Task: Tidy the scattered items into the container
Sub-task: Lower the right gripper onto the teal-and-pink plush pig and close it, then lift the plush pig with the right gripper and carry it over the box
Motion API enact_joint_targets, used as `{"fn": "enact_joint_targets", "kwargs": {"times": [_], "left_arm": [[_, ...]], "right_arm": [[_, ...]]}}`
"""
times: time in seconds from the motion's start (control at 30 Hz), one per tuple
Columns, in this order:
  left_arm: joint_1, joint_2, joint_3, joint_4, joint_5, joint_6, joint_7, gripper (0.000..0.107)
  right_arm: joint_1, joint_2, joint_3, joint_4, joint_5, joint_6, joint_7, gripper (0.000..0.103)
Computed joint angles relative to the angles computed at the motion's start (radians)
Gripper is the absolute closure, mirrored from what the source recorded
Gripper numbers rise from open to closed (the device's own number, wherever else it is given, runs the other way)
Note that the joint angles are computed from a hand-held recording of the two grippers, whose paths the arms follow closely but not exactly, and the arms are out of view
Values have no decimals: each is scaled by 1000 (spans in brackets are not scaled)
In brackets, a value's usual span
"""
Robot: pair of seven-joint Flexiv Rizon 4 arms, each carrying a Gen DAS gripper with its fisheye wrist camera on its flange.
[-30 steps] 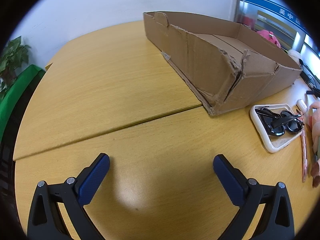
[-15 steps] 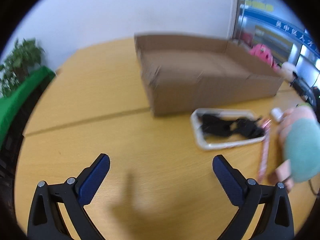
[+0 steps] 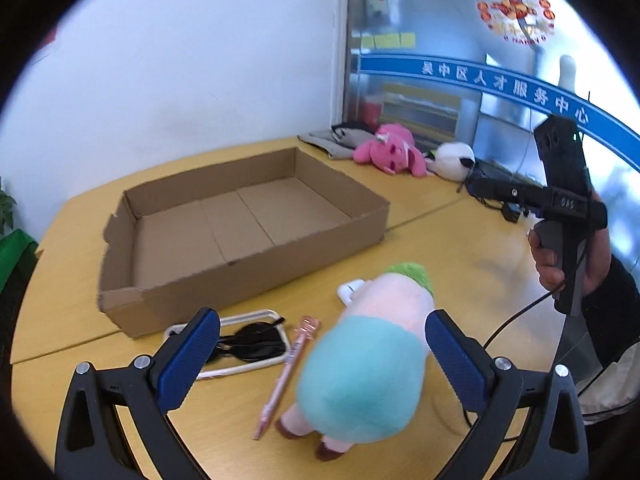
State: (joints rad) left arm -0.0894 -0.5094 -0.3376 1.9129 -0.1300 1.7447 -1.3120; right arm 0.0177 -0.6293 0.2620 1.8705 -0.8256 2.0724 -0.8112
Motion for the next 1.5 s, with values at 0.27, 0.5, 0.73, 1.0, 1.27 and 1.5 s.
{"fn": "enact_joint_targets", "kwargs": {"times": [0.27,0.5,0.73,1.0,1.27,1.5], "left_arm": [[-33,-79,-8,-44,-67,-148,15,4],[30,-122,-89,-31,-135,-167,54,10],[102,-117,-167,4,-175,-178,78,26],[164,-77,-249,69,-159,-91,72,34],[203,-6,-263,46,-87,-43,16,35],[188,38,-201,-76,-66,-26,-1,35]], "right_arm": [[-102,-135,217,-58,-156,-205,131,0],[-196,-295,453,-147,-140,-417,-4,0],[-252,-385,615,-180,-63,-520,-162,24],[-186,-242,510,-113,10,-399,-208,37],[-145,-141,499,-161,65,-382,-321,40],[-122,-185,626,-395,69,-530,-508,40]]}}
